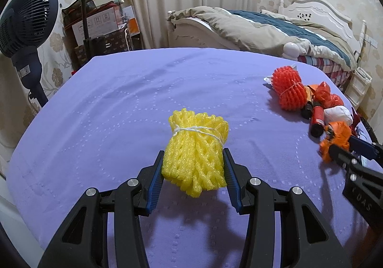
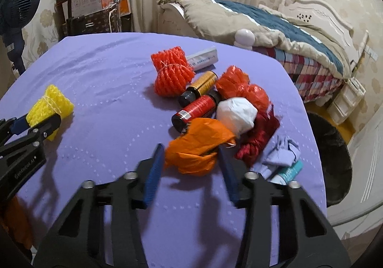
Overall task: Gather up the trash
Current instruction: 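Lift the yellow foam net with the left tool while the right tool grasps the orange bag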
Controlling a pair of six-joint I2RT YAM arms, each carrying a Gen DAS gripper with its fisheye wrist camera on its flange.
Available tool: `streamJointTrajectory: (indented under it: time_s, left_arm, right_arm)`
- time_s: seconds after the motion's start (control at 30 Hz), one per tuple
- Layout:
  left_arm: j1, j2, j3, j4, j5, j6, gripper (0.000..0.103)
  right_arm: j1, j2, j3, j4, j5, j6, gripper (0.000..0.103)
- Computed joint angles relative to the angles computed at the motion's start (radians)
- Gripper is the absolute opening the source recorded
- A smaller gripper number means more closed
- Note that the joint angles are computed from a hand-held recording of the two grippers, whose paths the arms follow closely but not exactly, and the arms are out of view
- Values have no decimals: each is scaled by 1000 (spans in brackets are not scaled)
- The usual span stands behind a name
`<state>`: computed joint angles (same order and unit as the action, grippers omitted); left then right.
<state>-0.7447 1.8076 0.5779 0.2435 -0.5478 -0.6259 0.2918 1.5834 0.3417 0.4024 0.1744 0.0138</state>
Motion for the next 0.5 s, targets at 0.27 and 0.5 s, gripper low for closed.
streamJointTrajectory:
  time_s: [0.27,0.5]
  left_arm:
    - [-7,-3,1,-5,-18,3,46]
    - [-45,-10,11,-22,-44,-7,46]
  right_arm:
    - [-25,-45,-33,6,-52,2,32]
    - [-92,-156,-72,-36,-132,-23,7]
